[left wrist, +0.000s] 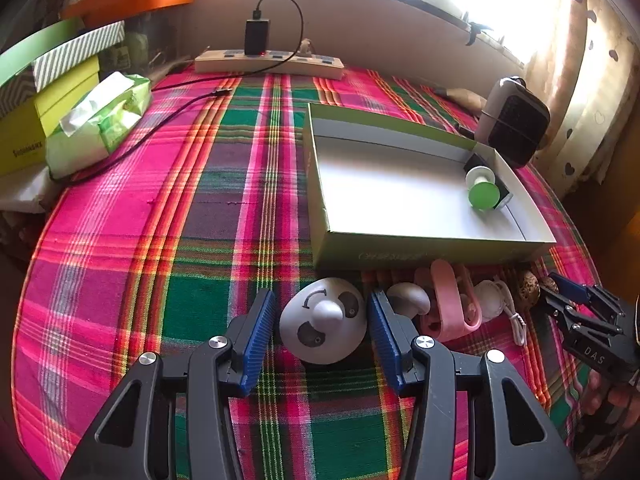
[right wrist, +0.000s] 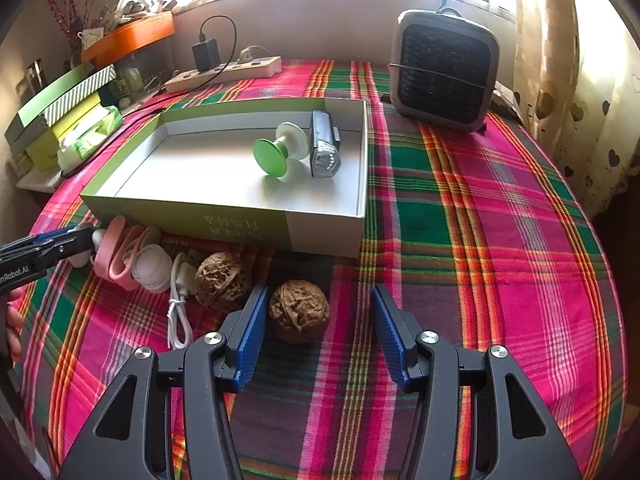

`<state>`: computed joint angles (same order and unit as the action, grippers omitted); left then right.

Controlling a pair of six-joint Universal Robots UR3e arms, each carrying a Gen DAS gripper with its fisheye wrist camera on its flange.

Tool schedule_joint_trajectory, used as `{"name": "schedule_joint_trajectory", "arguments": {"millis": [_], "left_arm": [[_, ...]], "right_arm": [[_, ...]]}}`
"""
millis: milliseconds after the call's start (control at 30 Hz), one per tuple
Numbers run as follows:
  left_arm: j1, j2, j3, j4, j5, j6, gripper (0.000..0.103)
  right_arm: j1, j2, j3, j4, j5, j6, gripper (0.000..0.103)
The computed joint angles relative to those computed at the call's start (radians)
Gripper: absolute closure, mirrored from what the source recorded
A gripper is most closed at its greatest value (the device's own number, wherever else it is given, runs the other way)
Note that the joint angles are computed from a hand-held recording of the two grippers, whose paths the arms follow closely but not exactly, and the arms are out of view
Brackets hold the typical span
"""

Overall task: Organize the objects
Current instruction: 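Close the right gripper on a walnut while the left gripper grasps the white panda toy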

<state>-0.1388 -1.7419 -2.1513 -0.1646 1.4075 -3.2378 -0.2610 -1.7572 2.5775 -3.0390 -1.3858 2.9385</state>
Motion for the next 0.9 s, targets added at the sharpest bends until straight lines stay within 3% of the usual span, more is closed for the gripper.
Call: {"name": "schedule_joint_trajectory", "arguments": {"millis": [200, 367, 500, 900], "left_arm": [[0.025, 0.014, -0.019, 0.005, -0.040, -0.014, 0.057], [0.015, 0.012, -0.015, 0.004, -0.011, -0.035, 0.067], [0.027, 0.016, -0.022, 0.007, -0.026, -0.037, 0.068], [0.031, 0.035, -0.041, 0.033, -0.038, -0.039, 0.077]], "right_arm": [[-0.002, -0.009, 0.005, 0.004, -0.003, -0.003, 0.051], [-0.009, -0.021, 0.014, 0.004, 0.005, -0.008, 0.064], [-0.014, -0.027, 0.017, 0.006, 0.013, -0.014, 0.072], [-0.021, -0.039, 0.023, 0.014, 0.019, -0.015, 0.072]]}}
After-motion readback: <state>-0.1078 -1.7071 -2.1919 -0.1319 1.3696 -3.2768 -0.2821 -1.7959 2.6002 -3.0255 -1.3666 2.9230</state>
